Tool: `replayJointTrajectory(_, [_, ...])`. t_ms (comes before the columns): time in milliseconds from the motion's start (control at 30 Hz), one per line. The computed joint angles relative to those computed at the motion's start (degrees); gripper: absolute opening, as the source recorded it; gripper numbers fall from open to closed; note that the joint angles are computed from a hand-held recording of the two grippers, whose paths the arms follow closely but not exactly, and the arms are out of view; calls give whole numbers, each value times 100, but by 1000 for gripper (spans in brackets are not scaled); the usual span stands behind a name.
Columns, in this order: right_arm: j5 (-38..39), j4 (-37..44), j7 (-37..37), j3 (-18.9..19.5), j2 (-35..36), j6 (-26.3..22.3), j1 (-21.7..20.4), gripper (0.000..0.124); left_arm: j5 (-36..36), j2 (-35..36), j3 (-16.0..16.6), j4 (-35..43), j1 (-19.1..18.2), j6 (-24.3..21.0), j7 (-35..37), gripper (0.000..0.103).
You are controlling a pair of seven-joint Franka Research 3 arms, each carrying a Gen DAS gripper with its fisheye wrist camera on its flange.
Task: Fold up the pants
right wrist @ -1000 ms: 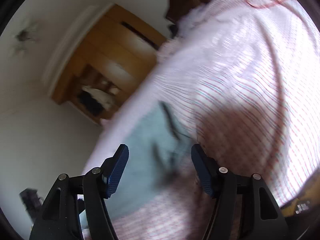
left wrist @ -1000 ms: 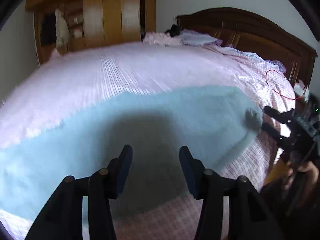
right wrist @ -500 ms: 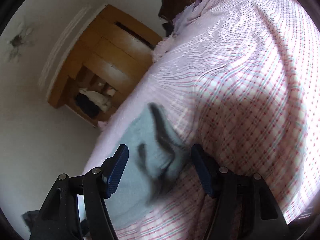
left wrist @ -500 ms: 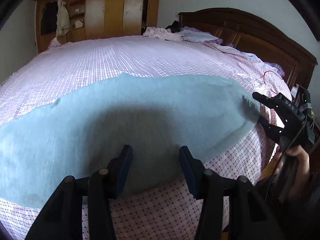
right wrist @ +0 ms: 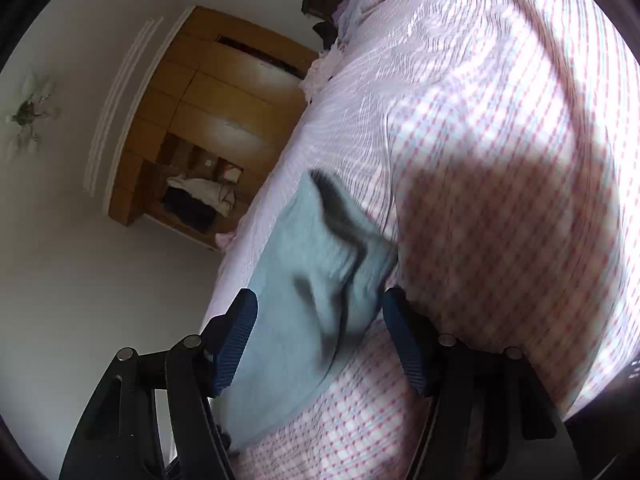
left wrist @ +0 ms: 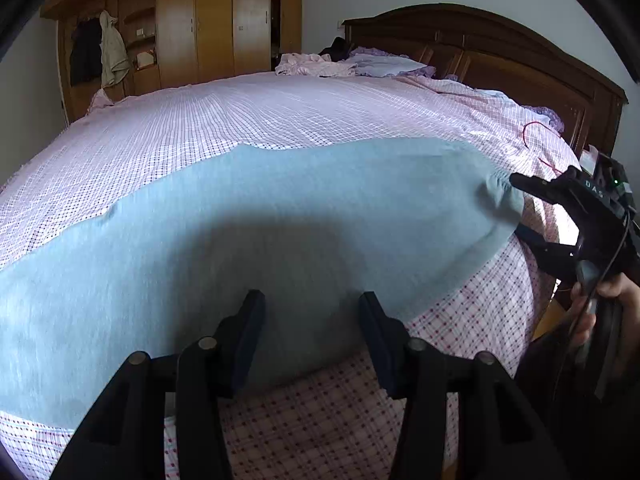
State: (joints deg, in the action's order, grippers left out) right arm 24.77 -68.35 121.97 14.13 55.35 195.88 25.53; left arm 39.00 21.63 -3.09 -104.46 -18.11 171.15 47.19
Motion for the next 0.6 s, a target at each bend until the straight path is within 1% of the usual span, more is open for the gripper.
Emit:
replayJointTrajectory(33, [-2, 154, 19, -32, 81, -97, 7, 59, -3, 9, -1, 10, -2, -13, 5, 51])
replayJointTrajectory(67, [30, 479, 75, -116, 254, -183, 59, 59, 51, 5, 42, 7, -37, -5, -30, 52])
replayJointTrajectory(100, [72, 694, 122, -190, 375, -198, 99, 59, 118, 5, 77, 11, -67, -3, -44, 52])
replayJointTrajectory(167, [181, 1195, 231, -454, 636, -286, 236, 59, 220, 5, 104, 16, -89, -21, -33, 52])
replayJointTrajectory(200, [188, 1420, 269, -522, 757, -340, 264, 59, 233, 4, 96, 10, -78, -14, -27, 52])
replayJointTrajectory(267, [81, 1584, 241, -325, 881, -248, 181, 60, 165, -3, 27, -9, -6, -2, 39, 52])
replayJointTrajectory(300, [-100, 1528, 165, -29, 893, -97, 55, 61, 124, -2, -5, -5, 18, -6, 74, 52])
replayJointTrajectory(333, [-479, 1284, 184, 346, 833, 107, -152, 61, 83, -3, -32, -12, 48, 4, 118, 52])
replayJointTrajectory(367, [-457, 1037, -33, 522, 744, 282, -235, 61, 54, -7, -43, -24, 67, 16, 152, 52])
replayJointTrajectory(400, [-563, 989, 36, 497, 702, 142, -265, 61, 39, -10, -37, -36, 70, 36, 159, 52])
replayJointTrajectory(467, [-452, 1238, 109, 323, 828, -25, -156, 59, 52, -26, 8, -70, 49, 77, 136, 52])
replayJointTrajectory(533, [-537, 1299, 144, 492, 909, 59, -243, 55, 89, -10, 45, -30, -6, 47, 102, 52])
replayJointTrajectory(567, [-612, 1158, 170, 651, 878, 191, -344, 53, 105, -7, 55, -24, -16, 46, 93, 52])
replayJointTrajectory(600, [-669, 1150, 241, 749, 916, 279, -395, 48, 78, -6, 29, -25, 7, 43, 119, 52])
